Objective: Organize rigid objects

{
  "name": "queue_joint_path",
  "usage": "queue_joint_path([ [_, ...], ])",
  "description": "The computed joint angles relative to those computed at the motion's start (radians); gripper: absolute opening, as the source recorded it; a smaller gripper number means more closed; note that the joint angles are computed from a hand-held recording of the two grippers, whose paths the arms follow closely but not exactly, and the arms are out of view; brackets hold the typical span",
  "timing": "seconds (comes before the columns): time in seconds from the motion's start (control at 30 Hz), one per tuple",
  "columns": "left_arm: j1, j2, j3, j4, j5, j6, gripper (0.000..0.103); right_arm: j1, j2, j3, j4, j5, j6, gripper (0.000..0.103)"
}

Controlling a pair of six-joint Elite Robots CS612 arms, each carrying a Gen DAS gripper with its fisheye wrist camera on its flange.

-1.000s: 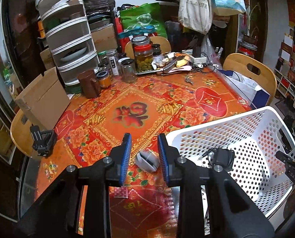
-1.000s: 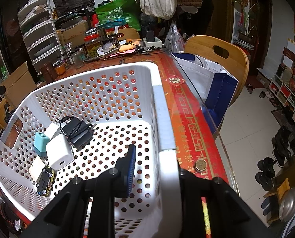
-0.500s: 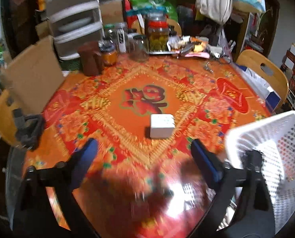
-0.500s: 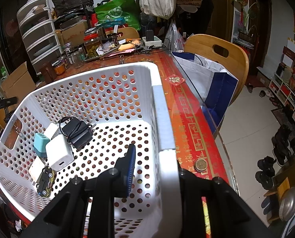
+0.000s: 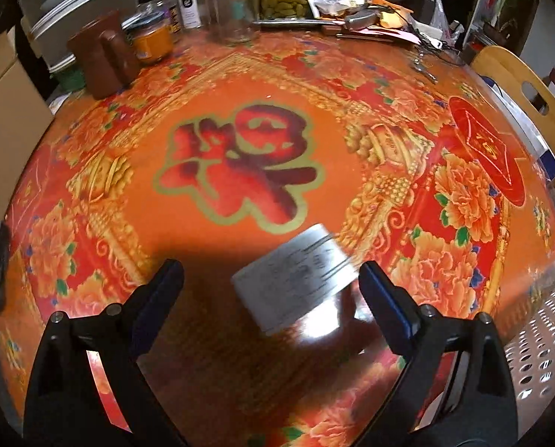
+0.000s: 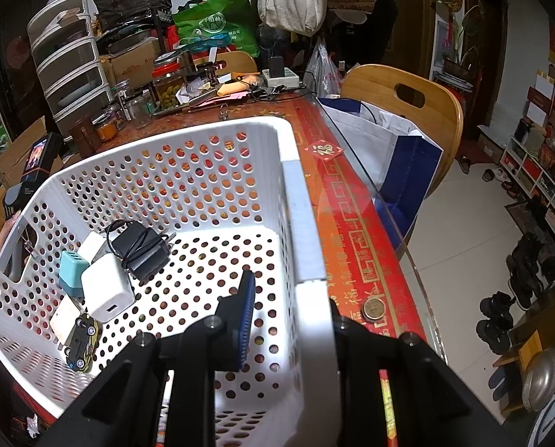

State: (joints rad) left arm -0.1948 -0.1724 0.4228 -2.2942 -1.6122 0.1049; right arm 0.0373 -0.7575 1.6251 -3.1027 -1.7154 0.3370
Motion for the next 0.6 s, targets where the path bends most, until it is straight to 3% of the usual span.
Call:
queue_joint_path([
  [0.03, -0.001, -0.002, 0.006, -0.011, 0.000, -0.002, 0.092, 0.000, 0.000, 0.001, -0.002, 0.000, 0.000, 0.023],
  [0.07, -0.004, -0.007, 0.017, -0.023, 0.009, -0.003, 0.080, 0.000, 0.000, 0.001, -0.003, 0.000, 0.000, 0.023],
  [0.1, -0.007, -0.013, 0.029, -0.030, 0.023, 0.006, 0.057, 0.000, 0.000, 0.001, -0.004, 0.000, 0.000, 0.023],
  [0.13, -0.006, -0.013, 0.029, -0.026, 0.007, 0.011, 0.051, -0.001, 0.000, 0.002, -0.003, 0.001, 0.001, 0.023],
  [0.27, -0.012, -0.043, 0.096, -0.091, 0.053, 0.014, 0.049, -0.001, 0.001, 0.002, -0.009, 0.001, -0.001, 0.023],
  [0.4, -0.011, -0.079, 0.171, -0.190, 0.052, 0.023, 0.049, -0.002, 0.001, 0.002, -0.009, 0.003, -0.003, 0.023],
  [0.6, -0.018, -0.169, 0.352, -0.434, 0.134, 0.032, 0.049, -0.002, 0.000, 0.003, -0.010, 0.003, -0.003, 0.023],
])
